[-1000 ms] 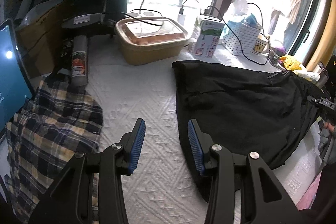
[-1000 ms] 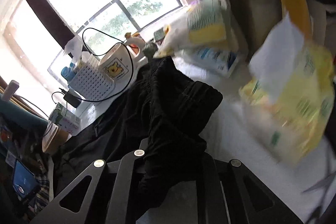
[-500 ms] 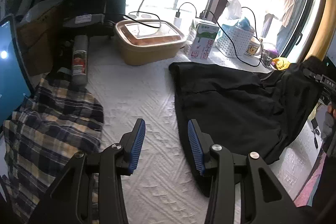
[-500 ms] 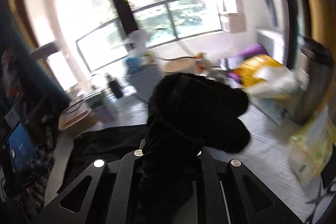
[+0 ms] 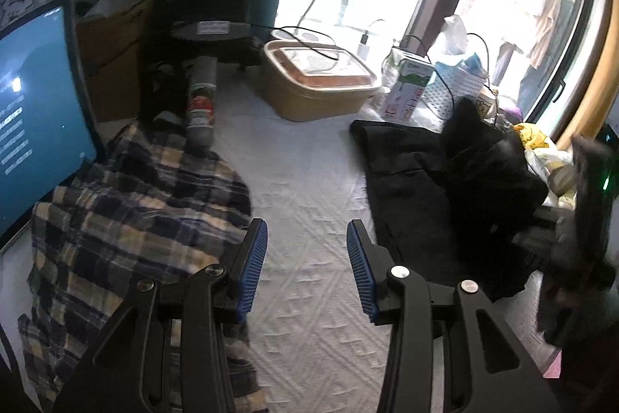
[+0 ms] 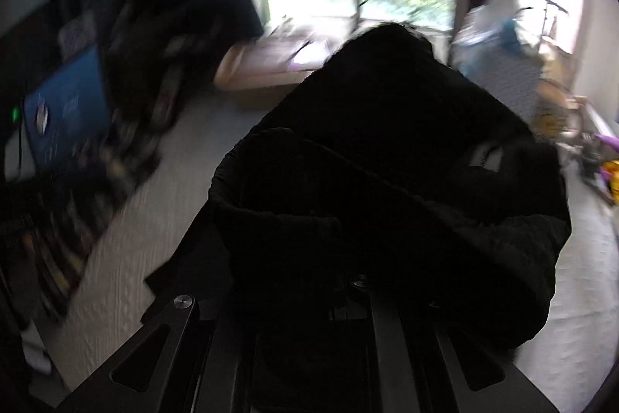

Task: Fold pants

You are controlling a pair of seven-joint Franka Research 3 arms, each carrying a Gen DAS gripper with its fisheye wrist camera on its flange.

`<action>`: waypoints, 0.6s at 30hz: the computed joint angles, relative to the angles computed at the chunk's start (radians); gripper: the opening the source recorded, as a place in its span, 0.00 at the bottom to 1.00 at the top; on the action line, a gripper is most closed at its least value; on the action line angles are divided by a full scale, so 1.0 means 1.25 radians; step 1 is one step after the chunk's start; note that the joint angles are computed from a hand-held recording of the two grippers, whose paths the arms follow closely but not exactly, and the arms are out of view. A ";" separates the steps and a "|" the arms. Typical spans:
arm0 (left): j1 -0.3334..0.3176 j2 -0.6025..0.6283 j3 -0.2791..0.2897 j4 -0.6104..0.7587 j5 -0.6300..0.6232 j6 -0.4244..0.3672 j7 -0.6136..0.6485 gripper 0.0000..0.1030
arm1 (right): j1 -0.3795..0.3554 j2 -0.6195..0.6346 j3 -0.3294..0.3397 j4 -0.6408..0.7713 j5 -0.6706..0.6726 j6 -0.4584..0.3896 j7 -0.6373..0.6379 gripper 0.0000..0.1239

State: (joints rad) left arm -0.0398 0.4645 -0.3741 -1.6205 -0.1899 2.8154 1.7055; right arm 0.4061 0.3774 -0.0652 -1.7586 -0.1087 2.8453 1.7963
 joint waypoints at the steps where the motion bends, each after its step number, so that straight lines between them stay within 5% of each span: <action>1: 0.003 -0.002 -0.001 -0.004 -0.002 0.002 0.000 0.41 | -0.004 0.012 0.014 0.012 0.009 -0.015 -0.017 0.09; 6: 0.000 0.003 0.006 -0.002 0.004 -0.005 -0.007 0.41 | -0.003 0.031 0.031 0.035 0.017 -0.062 -0.073 0.16; 9: -0.007 0.013 0.008 0.013 0.012 -0.014 -0.011 0.41 | -0.032 0.014 0.064 0.010 0.074 -0.036 -0.122 0.33; 11: -0.013 0.020 0.011 0.028 0.020 -0.021 -0.014 0.41 | -0.077 -0.007 0.117 -0.021 0.157 0.001 -0.204 0.83; 16: -0.034 0.033 0.020 0.063 0.049 -0.030 -0.024 0.41 | -0.131 -0.078 0.188 -0.103 0.332 0.059 -0.383 0.83; 18: -0.040 0.037 0.015 0.076 0.060 -0.031 -0.011 0.41 | -0.117 -0.121 0.168 -0.143 0.354 0.068 -0.384 0.83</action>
